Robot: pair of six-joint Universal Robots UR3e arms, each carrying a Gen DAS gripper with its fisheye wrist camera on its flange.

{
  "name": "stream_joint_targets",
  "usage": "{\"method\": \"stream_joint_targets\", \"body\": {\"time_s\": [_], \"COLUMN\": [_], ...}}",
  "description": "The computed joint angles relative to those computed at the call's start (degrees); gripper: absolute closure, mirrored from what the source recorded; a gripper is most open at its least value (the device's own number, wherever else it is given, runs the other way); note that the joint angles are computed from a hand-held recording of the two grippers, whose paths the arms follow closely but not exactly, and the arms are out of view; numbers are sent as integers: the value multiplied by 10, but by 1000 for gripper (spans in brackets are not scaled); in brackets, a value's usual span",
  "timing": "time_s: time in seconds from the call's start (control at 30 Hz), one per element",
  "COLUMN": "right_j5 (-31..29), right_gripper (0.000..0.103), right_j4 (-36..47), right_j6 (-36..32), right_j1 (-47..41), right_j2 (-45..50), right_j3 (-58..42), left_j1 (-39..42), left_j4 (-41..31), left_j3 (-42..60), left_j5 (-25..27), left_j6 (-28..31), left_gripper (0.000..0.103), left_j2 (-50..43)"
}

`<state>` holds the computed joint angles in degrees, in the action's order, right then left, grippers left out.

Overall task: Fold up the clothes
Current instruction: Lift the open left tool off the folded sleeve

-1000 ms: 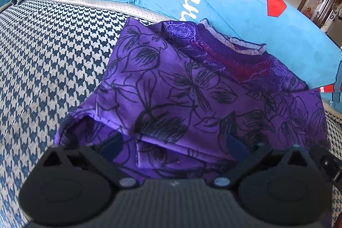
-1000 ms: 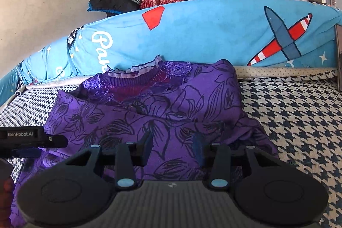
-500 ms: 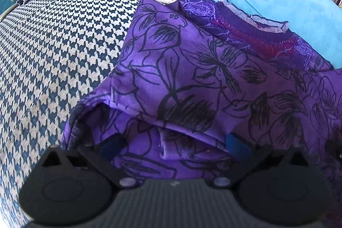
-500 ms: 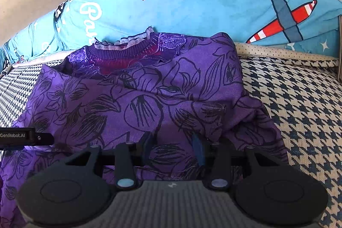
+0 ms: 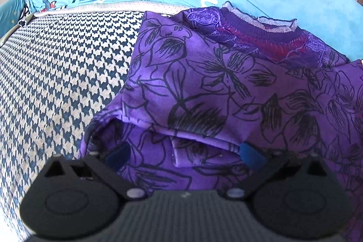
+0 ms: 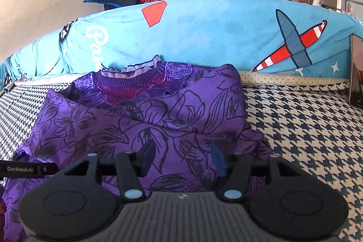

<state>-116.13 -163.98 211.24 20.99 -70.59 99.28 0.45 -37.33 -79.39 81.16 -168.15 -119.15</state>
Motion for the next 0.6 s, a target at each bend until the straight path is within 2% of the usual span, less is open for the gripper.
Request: {"method": "stream_joint_targets", "body": {"time_s": [0.33,0.47,0.6], "right_j5": [0,-6,-5], "right_gripper": [46,38,38], "right_j4": [21,20,14], "right_j6": [0,-2,-10], "right_j1": [-12,-12,-15], "right_j2": [-9,-9,-14], "right_j3": [7,10,18], "left_j1": [-11,-16,-23], "left_j4": [30,26,8], "left_j3": [-11,-5,9], "left_j5": [6,10,17], "left_j6": [18,16,20], "left_gripper": [0,0,0], "left_j2": [10,4,-7]}}
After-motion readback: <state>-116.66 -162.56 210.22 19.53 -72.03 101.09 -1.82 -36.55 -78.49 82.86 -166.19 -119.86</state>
